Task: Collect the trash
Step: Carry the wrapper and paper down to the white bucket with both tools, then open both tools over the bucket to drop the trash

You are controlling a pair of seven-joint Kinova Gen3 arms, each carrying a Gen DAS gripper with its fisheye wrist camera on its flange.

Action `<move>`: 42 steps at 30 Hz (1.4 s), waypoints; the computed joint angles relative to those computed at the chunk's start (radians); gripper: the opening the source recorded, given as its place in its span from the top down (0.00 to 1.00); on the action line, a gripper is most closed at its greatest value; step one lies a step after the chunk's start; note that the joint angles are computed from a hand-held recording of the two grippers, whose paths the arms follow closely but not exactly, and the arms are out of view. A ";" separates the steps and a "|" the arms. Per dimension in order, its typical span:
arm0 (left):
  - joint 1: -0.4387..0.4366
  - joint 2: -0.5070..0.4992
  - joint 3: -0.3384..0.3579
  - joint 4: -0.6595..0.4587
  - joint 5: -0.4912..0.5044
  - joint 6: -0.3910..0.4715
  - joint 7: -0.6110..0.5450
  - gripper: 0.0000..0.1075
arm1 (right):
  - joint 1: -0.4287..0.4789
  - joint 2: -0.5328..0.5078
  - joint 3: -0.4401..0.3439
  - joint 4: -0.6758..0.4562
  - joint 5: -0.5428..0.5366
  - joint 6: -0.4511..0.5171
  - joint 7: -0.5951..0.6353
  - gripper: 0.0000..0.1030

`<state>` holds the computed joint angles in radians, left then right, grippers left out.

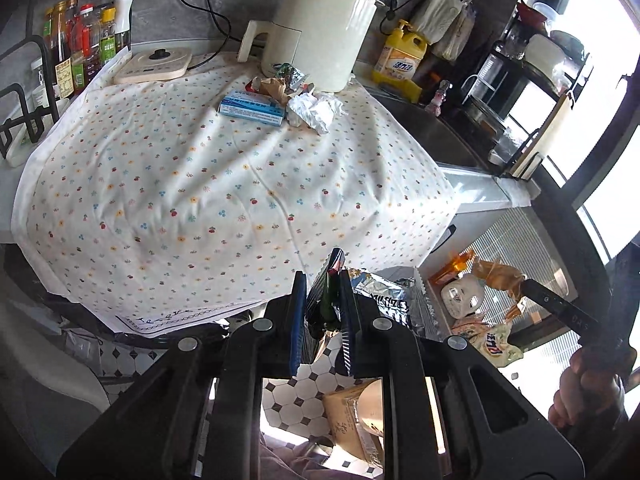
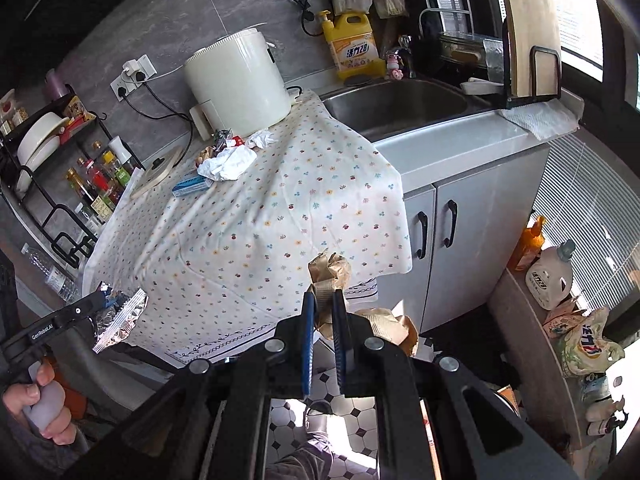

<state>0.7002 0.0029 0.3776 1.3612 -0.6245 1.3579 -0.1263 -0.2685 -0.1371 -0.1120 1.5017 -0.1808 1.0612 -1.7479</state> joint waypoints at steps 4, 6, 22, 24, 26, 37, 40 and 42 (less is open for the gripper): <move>0.064 0.049 0.025 -0.028 -0.041 0.007 0.064 0.85 | 0.026 -0.055 0.042 0.081 -0.019 0.029 0.044 0.90; 0.097 0.076 0.016 -0.040 -0.041 0.000 0.071 0.85 | 0.043 -0.075 0.059 0.121 -0.025 0.042 0.061 0.90; 0.208 0.286 -0.117 -0.143 0.181 -0.153 -0.138 0.85 | 0.182 -0.119 0.124 0.334 0.014 0.112 0.087 0.49; 0.215 0.310 -0.128 -0.166 0.213 -0.163 -0.179 0.85 | 0.198 -0.125 0.151 0.340 0.006 0.123 0.101 0.50; 0.222 0.341 -0.137 -0.197 0.243 -0.168 -0.226 0.85 | 0.224 -0.136 0.170 0.345 0.012 0.131 0.098 0.50; 0.257 0.510 -0.187 -0.407 0.386 -0.158 -0.465 0.85 | 0.332 -0.198 0.247 0.334 0.048 0.187 0.118 0.50; 0.268 0.563 -0.192 -0.480 0.429 -0.141 -0.524 0.85 | 0.355 -0.215 0.266 0.332 0.055 0.205 0.119 0.50; 0.265 0.573 -0.191 -0.486 0.471 -0.177 -0.553 0.81 | 0.366 -0.225 0.277 0.330 0.062 0.216 0.123 0.50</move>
